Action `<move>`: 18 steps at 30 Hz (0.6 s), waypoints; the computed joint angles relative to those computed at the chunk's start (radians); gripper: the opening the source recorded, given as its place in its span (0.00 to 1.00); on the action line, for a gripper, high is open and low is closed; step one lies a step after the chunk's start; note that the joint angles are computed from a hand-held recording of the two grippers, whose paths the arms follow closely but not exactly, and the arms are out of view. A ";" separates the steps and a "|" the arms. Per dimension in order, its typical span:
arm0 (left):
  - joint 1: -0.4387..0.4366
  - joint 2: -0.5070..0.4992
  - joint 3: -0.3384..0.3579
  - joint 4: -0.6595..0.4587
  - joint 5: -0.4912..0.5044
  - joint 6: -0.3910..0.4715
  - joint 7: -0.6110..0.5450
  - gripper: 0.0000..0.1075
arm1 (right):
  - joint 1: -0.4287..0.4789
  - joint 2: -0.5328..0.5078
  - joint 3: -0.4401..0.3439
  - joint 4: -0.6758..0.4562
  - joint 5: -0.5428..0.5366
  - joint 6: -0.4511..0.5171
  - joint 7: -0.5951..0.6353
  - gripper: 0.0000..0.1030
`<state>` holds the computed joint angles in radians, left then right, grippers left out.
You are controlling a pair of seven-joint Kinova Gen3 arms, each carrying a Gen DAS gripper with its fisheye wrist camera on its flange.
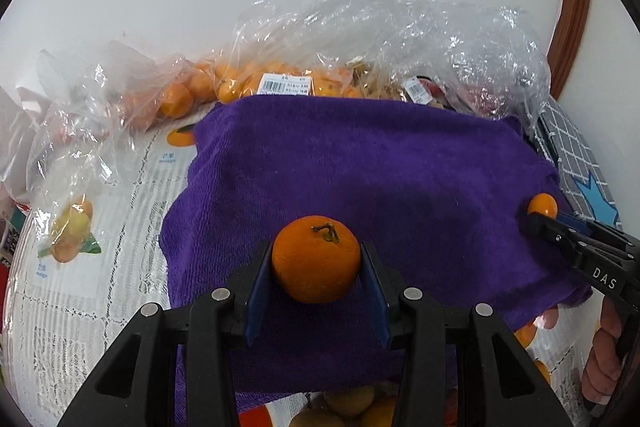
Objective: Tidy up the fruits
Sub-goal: 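Lift both fruits onto the purple towel and open both tools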
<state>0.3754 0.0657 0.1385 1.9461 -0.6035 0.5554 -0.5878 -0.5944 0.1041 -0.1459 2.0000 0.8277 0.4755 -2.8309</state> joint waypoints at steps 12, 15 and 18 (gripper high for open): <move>0.018 0.023 -0.008 -0.018 -0.003 0.031 -0.015 0.38 | -0.019 0.018 0.002 -0.016 -0.032 0.010 0.041 0.33; 0.031 0.023 -0.009 -0.017 -0.038 0.041 0.025 0.39 | -0.029 0.014 0.001 -0.015 -0.017 0.017 0.032 0.35; 0.030 0.022 -0.007 -0.016 -0.037 0.040 0.023 0.39 | -0.039 0.005 -0.001 -0.010 0.013 0.025 0.009 0.47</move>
